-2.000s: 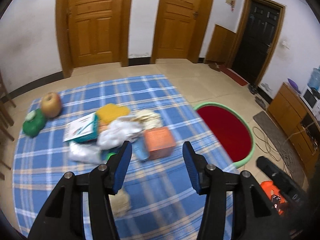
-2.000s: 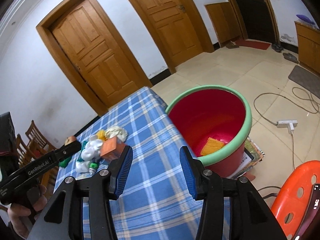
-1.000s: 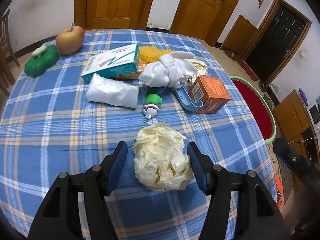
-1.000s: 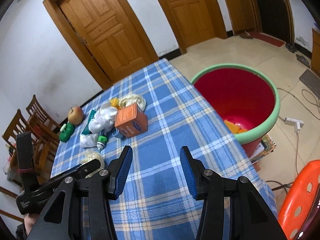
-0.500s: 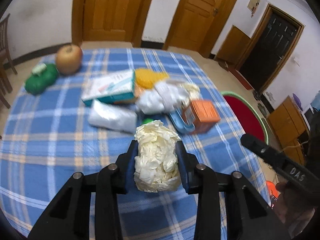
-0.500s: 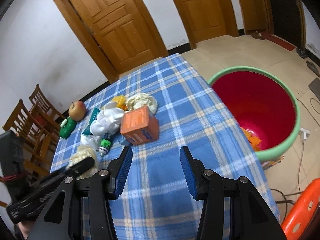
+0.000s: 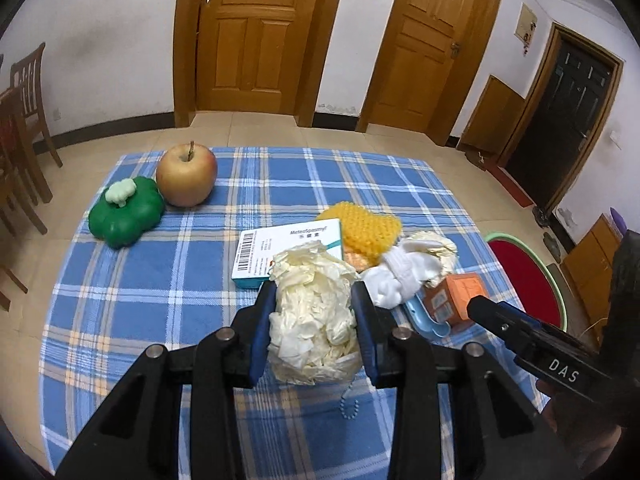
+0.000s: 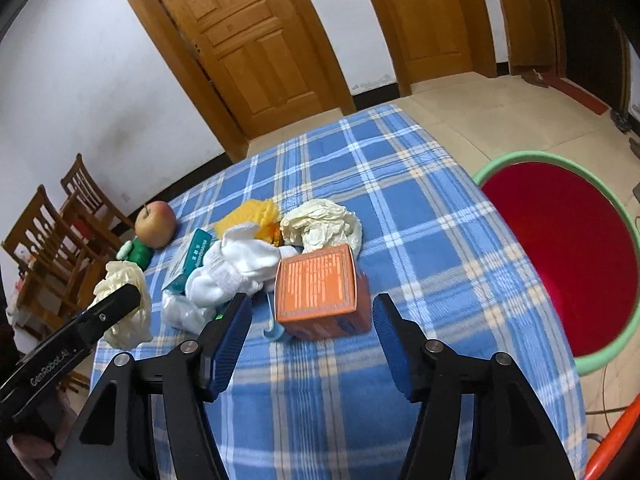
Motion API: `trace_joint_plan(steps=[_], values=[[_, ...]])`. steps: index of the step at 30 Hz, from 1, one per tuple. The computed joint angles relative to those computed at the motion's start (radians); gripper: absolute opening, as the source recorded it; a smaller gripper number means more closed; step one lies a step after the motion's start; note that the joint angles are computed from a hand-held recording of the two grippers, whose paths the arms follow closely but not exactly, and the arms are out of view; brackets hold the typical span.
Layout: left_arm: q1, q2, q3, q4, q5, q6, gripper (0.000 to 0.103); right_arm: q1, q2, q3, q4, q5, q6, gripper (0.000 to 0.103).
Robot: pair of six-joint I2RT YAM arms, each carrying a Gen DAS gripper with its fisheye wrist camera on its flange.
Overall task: Collect trash
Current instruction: 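Grasp the orange box with the right tool while the left tool holds the tissue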
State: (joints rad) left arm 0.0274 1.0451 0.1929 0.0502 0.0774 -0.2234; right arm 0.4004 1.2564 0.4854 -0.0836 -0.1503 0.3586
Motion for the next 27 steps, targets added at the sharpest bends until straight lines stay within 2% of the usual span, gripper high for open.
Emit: trace_joint_plan(steps=[7, 12, 14, 20, 27], values=[[-0.002, 0.149, -0.003, 0.132, 0.013, -0.014, 0.037, 0.029, 0.101, 0.035, 0.042, 0.03, -0.008, 0.064], [-0.007, 0.145, -0.014, 0.143, 0.014, -0.02, 0.037, 0.042, 0.138, 0.041, 0.065, 0.041, -0.018, 0.064], [-0.005, 0.116, -0.022, 0.127, 0.016, -0.027, 0.037, 0.05, 0.14, 0.036, 0.071, 0.054, -0.019, 0.057], [-0.024, -0.029, -0.053, 0.018, 0.004, -0.049, 0.037, 0.068, 0.092, 0.0, 0.077, 0.069, -0.023, 0.055], [-0.091, -0.211, -0.076, -0.136, -0.016, -0.087, 0.037, 0.08, -0.111, -0.095, 0.016, 0.072, 0.001, 0.055]])
